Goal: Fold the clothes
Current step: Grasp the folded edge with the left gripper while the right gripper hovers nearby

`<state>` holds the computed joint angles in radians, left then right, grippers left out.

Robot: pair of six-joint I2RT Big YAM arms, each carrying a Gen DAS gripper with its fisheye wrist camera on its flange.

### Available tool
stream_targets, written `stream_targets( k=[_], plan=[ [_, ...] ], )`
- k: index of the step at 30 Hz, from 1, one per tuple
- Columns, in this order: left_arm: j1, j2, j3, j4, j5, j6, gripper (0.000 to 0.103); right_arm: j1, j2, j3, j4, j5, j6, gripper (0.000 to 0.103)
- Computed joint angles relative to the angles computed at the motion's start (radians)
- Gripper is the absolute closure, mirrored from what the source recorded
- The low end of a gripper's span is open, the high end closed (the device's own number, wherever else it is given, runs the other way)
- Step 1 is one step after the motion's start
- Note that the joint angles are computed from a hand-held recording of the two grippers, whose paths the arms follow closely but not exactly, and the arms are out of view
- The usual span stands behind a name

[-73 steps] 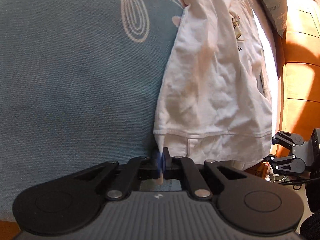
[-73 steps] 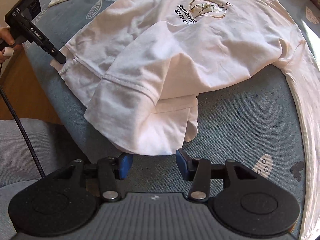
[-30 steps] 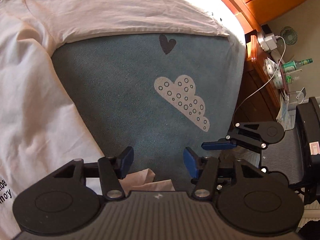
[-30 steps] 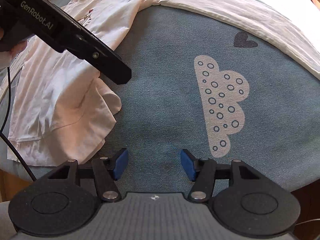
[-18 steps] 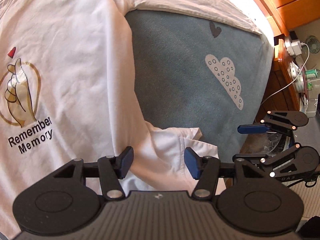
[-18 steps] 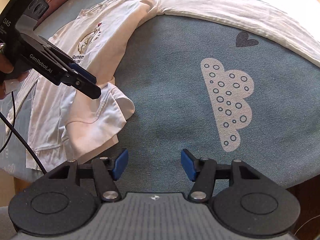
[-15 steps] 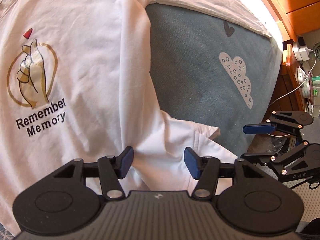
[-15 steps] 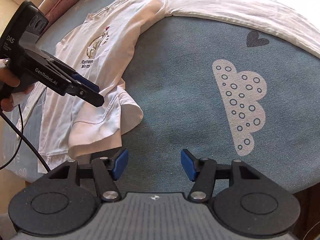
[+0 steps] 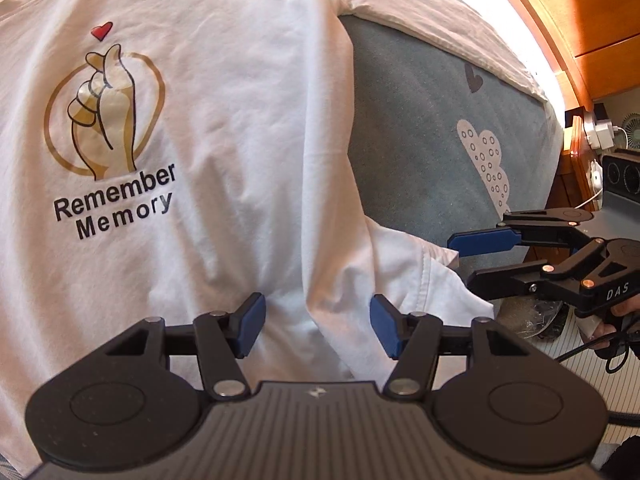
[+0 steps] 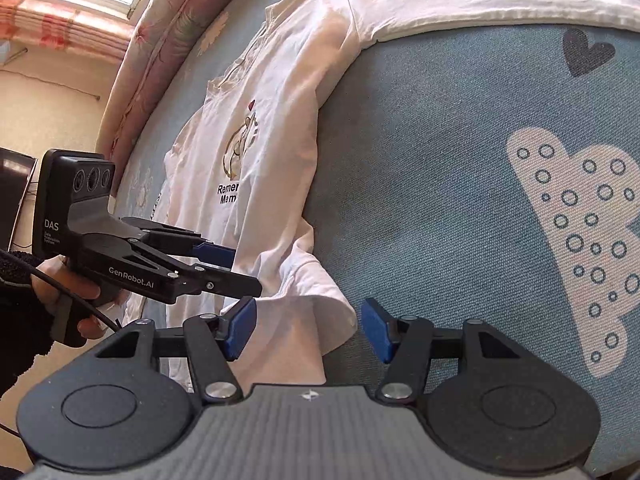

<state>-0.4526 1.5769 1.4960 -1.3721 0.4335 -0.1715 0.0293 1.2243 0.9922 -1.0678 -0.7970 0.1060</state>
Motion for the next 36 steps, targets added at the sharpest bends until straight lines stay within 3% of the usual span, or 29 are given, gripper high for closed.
stream_targets(
  k=[2, 7, 9, 13, 15, 19, 23, 24, 26, 29, 31, 36],
  plan=[
    [0.007, -0.004, -0.001, -0.001, 0.004, -0.009, 0.044, 0.015, 0.022, 0.012, 0.024, -0.01, -0.009, 0.038],
    [0.046, -0.023, 0.018, 0.02, 0.01, -0.07, 0.045, 0.069, 0.066, 0.036, -0.003, -0.108, -0.052, 0.036],
    [0.058, -0.023, 0.04, 0.043, 0.057, -0.078, 0.045, 0.112, 0.053, 0.042, -0.004, -0.11, -0.06, 0.034],
    [0.064, -0.003, 0.085, 0.081, 0.174, -0.077, 0.041, 0.199, 0.038, 0.033, 0.097, -0.138, 0.039, 0.034],
    [0.051, 0.024, 0.102, 0.066, 0.213, -0.05, 0.036, 0.253, 0.051, 0.045, 0.117, -0.111, 0.053, 0.034],
    [0.031, 0.078, 0.076, 0.005, 0.24, -0.022, 0.035, 0.298, 0.072, 0.047, 0.113, -0.087, 0.06, 0.034],
    [0.042, 0.054, -0.002, 0.038, 0.243, -0.038, 0.038, 0.262, 0.04, 0.034, 0.048, -0.081, 0.015, 0.034],
    [0.038, 0.048, -0.001, 0.032, 0.213, -0.034, 0.049, 0.244, 0.027, 0.033, 0.015, -0.077, -0.006, 0.034],
    [0.027, 0.044, 0.012, 0.006, 0.157, -0.012, 0.059, 0.2, -0.001, 0.03, -0.048, -0.073, -0.045, 0.034],
    [-0.002, 0.053, 0.056, -0.06, 0.071, 0.052, 0.059, 0.135, -0.033, 0.028, -0.119, -0.056, -0.075, 0.033],
    [-0.027, 0.059, 0.086, -0.091, 0.023, 0.087, 0.065, 0.106, -0.047, 0.028, -0.145, -0.02, -0.082, 0.032],
    [-0.068, 0.061, 0.087, -0.102, 0.053, 0.109, 0.081, 0.046, -0.065, 0.007, -0.146, 0.035, -0.07, 0.032]
  ],
)
